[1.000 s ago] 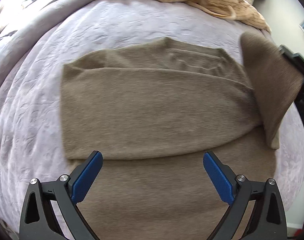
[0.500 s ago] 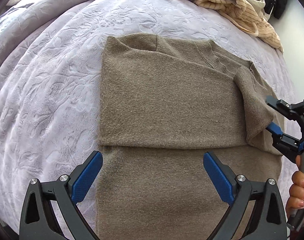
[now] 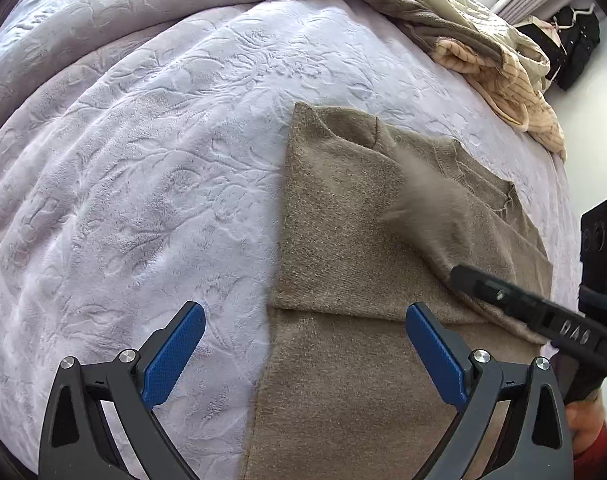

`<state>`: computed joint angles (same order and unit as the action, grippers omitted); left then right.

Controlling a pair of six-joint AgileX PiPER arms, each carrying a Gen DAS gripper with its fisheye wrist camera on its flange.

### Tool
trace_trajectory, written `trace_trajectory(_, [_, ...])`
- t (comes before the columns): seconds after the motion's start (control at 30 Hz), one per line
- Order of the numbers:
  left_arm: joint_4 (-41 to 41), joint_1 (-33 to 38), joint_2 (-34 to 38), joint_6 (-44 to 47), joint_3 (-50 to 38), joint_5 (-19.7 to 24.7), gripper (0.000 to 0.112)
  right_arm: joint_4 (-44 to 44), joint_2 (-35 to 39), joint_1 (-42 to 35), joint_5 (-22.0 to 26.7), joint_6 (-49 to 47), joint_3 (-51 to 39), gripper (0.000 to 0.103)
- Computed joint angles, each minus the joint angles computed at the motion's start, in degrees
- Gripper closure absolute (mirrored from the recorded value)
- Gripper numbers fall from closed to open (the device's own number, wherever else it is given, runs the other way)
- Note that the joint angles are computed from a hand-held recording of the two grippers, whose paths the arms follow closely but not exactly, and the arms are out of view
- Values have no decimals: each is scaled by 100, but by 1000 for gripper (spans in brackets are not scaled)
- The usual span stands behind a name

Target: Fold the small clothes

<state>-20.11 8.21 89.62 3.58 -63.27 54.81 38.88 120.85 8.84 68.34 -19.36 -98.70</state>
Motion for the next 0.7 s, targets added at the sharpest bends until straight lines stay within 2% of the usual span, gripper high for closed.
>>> trace_trajectory(0.13, [-522, 32, 137, 343, -64, 83, 12, -36, -373, -34, -10, -189, 688, 74])
trace_trajectory(0.3, [-1386, -200, 571, 786, -292, 161, 12, 274, -917, -842, -116, -281, 1717, 73])
trace_trajectory(0.43, [-1987, -504, 1304, 826, -774, 253, 12, 775, -1331, -2038, -95, -331, 2590, 73])
trace_trajectory(0.6, [-2239, -647, 1995, 513, -1345, 264, 12, 1501, -1577, -3587, -206, -425, 3585, 72])
trace_trajectory(0.7, [-2359, -651, 2162, 352, -1576, 192, 12, 1916, -1542, -4308, -291, -493, 3973, 66])
